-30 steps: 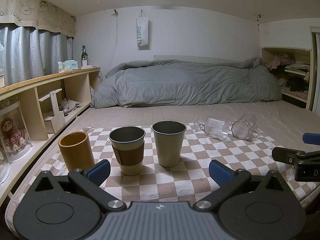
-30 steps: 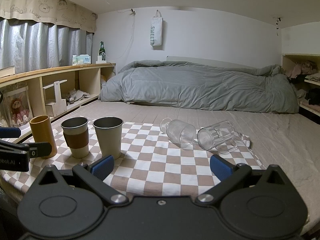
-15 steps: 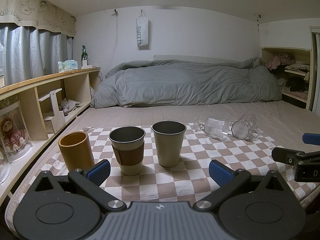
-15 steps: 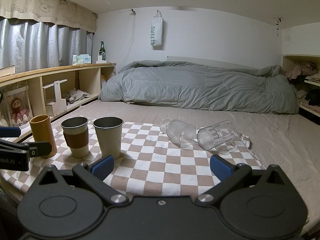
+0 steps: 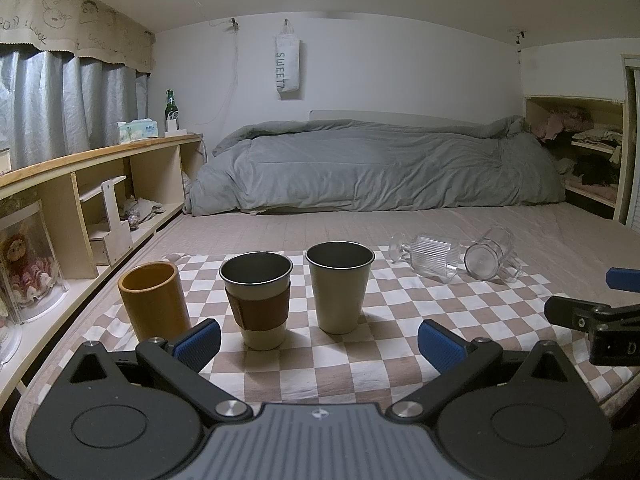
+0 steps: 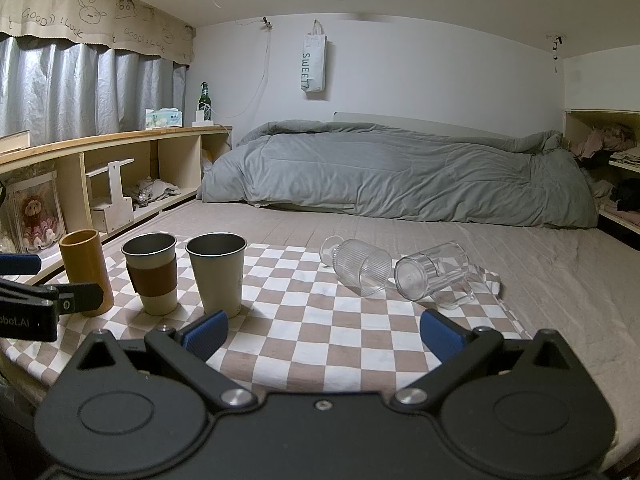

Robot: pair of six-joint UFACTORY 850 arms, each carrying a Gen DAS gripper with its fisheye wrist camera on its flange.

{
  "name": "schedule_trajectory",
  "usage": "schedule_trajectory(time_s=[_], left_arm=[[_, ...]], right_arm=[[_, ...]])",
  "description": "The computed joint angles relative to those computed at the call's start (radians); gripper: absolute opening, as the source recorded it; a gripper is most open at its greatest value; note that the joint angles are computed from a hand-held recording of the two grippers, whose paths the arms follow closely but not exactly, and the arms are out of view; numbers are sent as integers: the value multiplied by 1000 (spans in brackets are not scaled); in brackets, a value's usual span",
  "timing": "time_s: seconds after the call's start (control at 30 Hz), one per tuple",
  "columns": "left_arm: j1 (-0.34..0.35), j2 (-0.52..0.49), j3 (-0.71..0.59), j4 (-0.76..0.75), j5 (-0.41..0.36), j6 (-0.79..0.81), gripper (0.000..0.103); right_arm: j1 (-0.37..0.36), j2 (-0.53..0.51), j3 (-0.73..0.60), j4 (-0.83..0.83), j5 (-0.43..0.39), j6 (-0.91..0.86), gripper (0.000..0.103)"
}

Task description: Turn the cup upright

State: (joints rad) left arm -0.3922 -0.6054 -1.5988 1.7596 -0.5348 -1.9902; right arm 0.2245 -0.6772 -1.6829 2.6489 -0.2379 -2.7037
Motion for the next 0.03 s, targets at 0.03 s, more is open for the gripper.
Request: schedule_trajectory(time_s=[0.03], left_arm=[[0, 1, 1, -1, 1, 2, 103]], right_arm=[[0, 0, 0, -1, 1, 2, 103]])
